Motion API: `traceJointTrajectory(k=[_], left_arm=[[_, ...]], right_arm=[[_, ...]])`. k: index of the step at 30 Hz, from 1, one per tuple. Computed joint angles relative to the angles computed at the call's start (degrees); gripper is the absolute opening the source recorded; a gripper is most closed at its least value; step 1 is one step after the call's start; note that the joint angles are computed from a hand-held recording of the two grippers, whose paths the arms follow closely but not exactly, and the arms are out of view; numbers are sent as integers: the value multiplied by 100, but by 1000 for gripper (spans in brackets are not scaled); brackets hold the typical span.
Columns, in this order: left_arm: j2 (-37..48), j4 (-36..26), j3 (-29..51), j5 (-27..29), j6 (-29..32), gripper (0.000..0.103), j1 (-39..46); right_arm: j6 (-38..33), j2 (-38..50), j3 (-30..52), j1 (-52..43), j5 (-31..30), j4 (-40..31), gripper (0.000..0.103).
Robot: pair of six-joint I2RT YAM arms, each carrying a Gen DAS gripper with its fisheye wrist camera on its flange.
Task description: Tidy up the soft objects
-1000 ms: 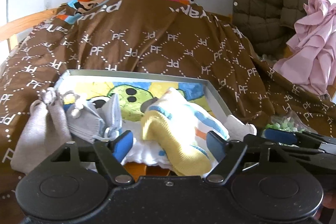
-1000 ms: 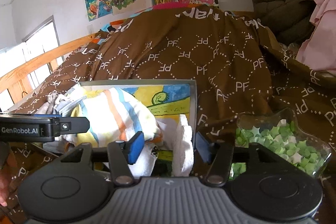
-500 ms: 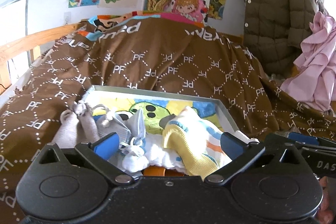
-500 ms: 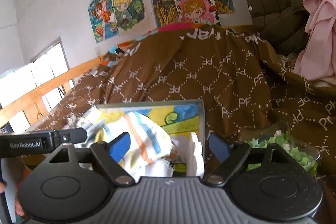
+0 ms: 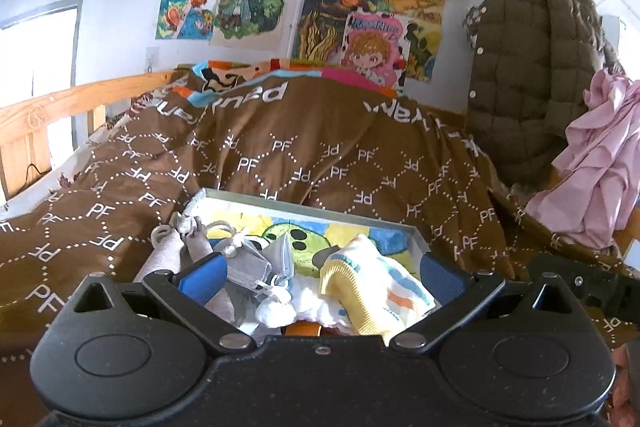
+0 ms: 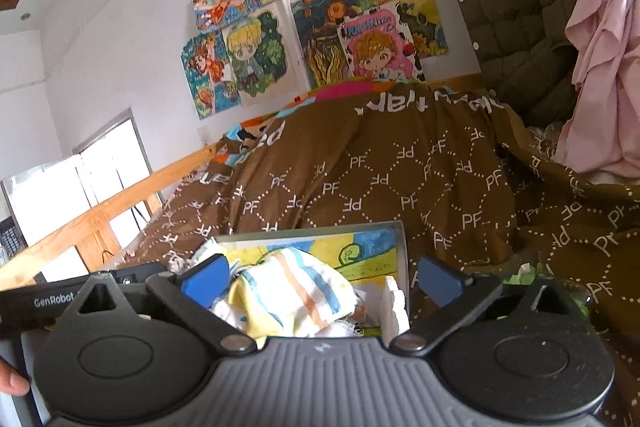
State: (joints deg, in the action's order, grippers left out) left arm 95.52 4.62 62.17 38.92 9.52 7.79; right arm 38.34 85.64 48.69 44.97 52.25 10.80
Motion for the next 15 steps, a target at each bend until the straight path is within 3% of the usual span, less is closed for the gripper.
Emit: traceJointTrajectory(k=[15], left_arm=[[-1031, 264, -944, 682, 35, 102, 717]], right_arm=[[425, -57, 333, 886, 1100, -802, 103]])
